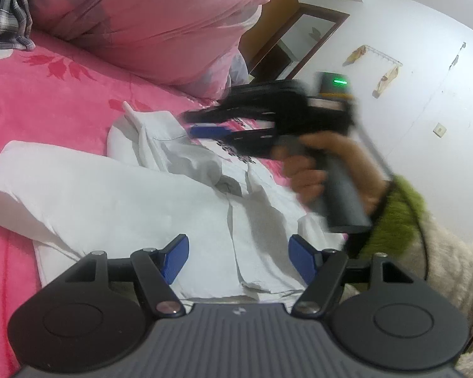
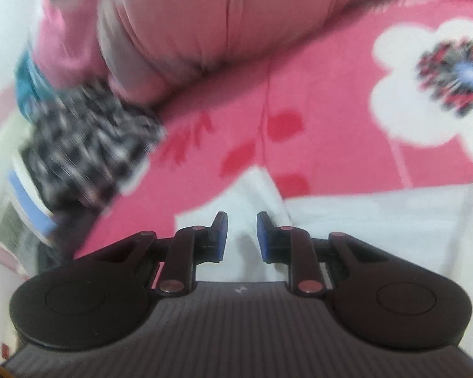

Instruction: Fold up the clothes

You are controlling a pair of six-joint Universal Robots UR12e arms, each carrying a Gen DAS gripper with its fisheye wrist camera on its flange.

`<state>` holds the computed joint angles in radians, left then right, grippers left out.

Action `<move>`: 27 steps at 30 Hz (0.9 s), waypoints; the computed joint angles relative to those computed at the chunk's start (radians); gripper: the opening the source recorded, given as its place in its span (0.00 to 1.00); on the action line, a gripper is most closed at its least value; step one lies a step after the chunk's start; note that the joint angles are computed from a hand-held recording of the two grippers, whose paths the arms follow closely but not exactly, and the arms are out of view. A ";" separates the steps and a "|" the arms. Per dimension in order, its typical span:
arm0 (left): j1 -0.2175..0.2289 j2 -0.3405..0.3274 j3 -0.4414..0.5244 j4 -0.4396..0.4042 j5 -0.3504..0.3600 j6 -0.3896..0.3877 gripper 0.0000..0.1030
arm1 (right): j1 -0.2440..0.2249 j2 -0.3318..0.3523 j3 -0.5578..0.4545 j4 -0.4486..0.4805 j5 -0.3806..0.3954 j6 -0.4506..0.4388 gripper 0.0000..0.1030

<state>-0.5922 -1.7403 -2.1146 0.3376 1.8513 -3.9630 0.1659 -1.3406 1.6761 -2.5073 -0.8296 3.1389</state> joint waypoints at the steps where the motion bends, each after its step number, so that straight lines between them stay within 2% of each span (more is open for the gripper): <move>1: 0.001 0.000 0.000 0.003 -0.003 0.000 0.69 | -0.014 -0.017 0.013 -0.005 0.008 -0.006 0.20; 3: 0.001 -0.001 0.000 0.002 -0.004 0.003 0.69 | -0.040 -0.049 0.029 0.040 0.011 -0.061 0.21; 5: 0.000 -0.001 0.002 -0.002 -0.004 0.007 0.69 | -0.049 -0.070 0.023 0.161 -0.008 -0.176 0.22; 7: -0.002 -0.001 0.003 -0.008 0.000 0.012 0.69 | -0.041 -0.080 0.012 0.266 -0.069 -0.318 0.22; 9: -0.003 -0.001 0.004 -0.011 0.003 0.015 0.69 | -0.024 -0.079 0.002 0.311 -0.141 -0.423 0.22; 12: -0.004 -0.002 0.005 -0.014 0.006 0.018 0.69 | -0.010 -0.067 -0.014 0.347 -0.187 -0.505 0.22; 15: -0.002 -0.002 0.003 -0.010 0.003 0.017 0.69 | -0.003 -0.050 -0.041 0.410 -0.179 -0.562 0.22; 19: 0.000 -0.001 0.002 -0.007 -0.002 0.012 0.69 | 0.009 -0.039 -0.047 0.411 -0.205 -0.587 0.21; 21: 0.001 0.000 0.002 -0.007 -0.003 0.010 0.69 | 0.008 -0.046 -0.034 0.388 -0.203 -0.568 0.05; 22: 0.001 0.000 0.002 -0.006 -0.003 0.009 0.69 | 0.007 -0.051 -0.026 0.373 -0.201 -0.555 0.01; 25: 0.002 0.000 0.000 -0.004 -0.002 0.005 0.69 | 0.003 -0.067 -0.001 0.325 -0.195 -0.509 0.00; 27: 0.003 0.000 0.000 -0.003 -0.002 0.002 0.69 | -0.004 -0.084 0.021 0.282 -0.184 -0.449 0.00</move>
<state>-0.5896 -1.7408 -2.1143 0.3349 1.8489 -3.9614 0.1620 -1.4243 1.6973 -2.2258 -1.0141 2.6899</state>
